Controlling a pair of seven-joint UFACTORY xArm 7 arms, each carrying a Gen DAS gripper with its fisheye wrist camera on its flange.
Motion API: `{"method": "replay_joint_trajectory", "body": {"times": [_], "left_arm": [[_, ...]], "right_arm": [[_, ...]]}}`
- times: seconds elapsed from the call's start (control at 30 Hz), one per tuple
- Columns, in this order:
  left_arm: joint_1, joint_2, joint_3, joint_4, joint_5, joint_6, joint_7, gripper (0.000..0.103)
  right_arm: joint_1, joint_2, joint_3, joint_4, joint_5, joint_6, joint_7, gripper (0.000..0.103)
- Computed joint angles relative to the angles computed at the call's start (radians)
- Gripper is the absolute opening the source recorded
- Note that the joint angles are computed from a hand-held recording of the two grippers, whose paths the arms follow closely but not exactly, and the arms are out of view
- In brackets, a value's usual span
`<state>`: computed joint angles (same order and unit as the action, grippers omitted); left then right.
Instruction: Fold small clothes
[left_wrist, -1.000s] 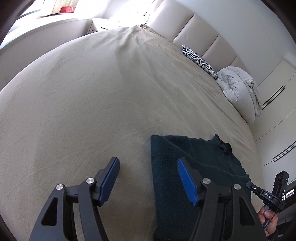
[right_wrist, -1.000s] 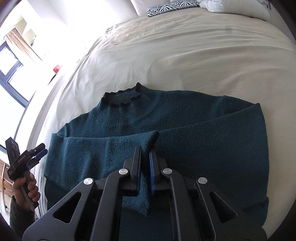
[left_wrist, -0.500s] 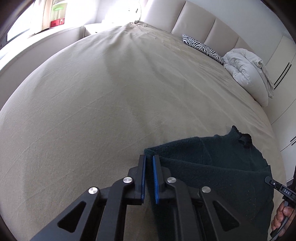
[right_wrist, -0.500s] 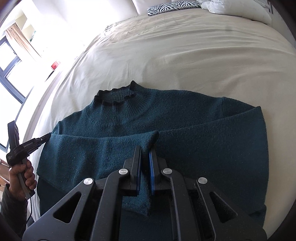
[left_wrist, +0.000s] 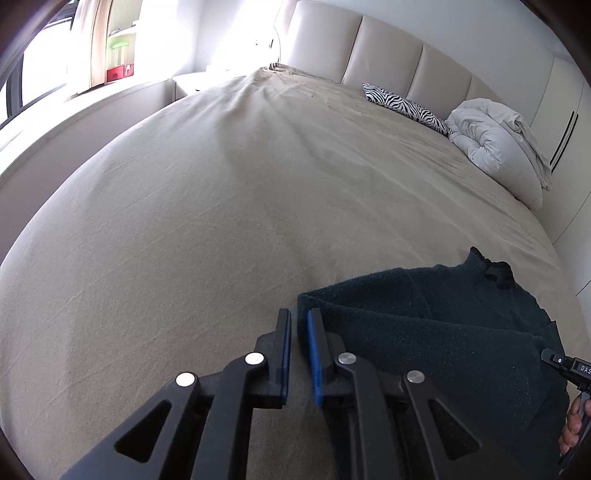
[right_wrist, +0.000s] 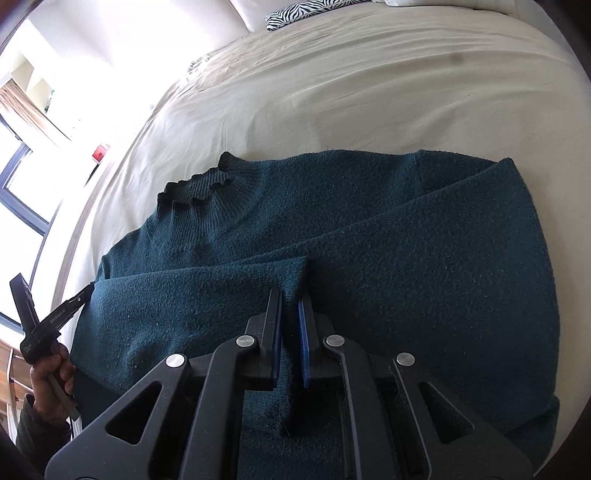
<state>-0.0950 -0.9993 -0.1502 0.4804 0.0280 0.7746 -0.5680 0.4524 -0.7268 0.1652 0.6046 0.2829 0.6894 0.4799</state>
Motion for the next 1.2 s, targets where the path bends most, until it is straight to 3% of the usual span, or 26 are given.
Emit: {"method": "replay_joint_trajectory", "body": {"times": [0.07,0.2,0.4,0.47,0.53,0.57,0.8,1.03,1.2], "left_arm": [[-0.009,-0.093,0.013,-0.018,-0.014,0.027,-0.010,0.013],[-0.072,-0.159,0.016,-0.003,-0.061,0.180,0.019,0.014],[-0.091,-0.205,-0.045,-0.025,-0.076,0.269,-0.011,0.017],[-0.097,-0.208,-0.061,-0.023,-0.059,0.279,-0.006,0.016],[-0.099,-0.198,-0.088,-0.016,-0.029,0.295,0.006,0.012],[-0.098,-0.188,-0.106,-0.013,-0.007,0.304,0.013,0.010],[-0.114,-0.172,-0.185,-0.031,0.086,0.302,-0.005,0.008],[-0.120,-0.258,-0.060,-0.045,0.019,0.297,-0.037,0.006],[-0.110,-0.345,-0.042,-0.023,-0.039,0.267,-0.049,0.007]], "right_arm": [[-0.003,-0.035,-0.008,0.002,0.001,0.039,0.009,0.010],[0.025,-0.129,-0.013,-0.025,0.038,0.065,0.022,0.026],[0.033,-0.144,0.031,-0.022,0.032,0.126,0.046,0.026],[0.032,-0.138,0.037,-0.010,0.022,0.151,0.056,0.025],[0.020,-0.119,0.056,0.017,-0.016,0.185,0.052,0.007],[0.005,-0.115,0.072,0.032,-0.048,0.217,0.058,0.005],[-0.015,-0.167,0.065,-0.016,-0.063,0.232,0.083,0.002],[-0.016,-0.216,0.037,-0.059,-0.053,0.214,0.083,0.001],[-0.007,-0.290,0.017,-0.082,-0.005,0.193,0.105,0.005]]}}
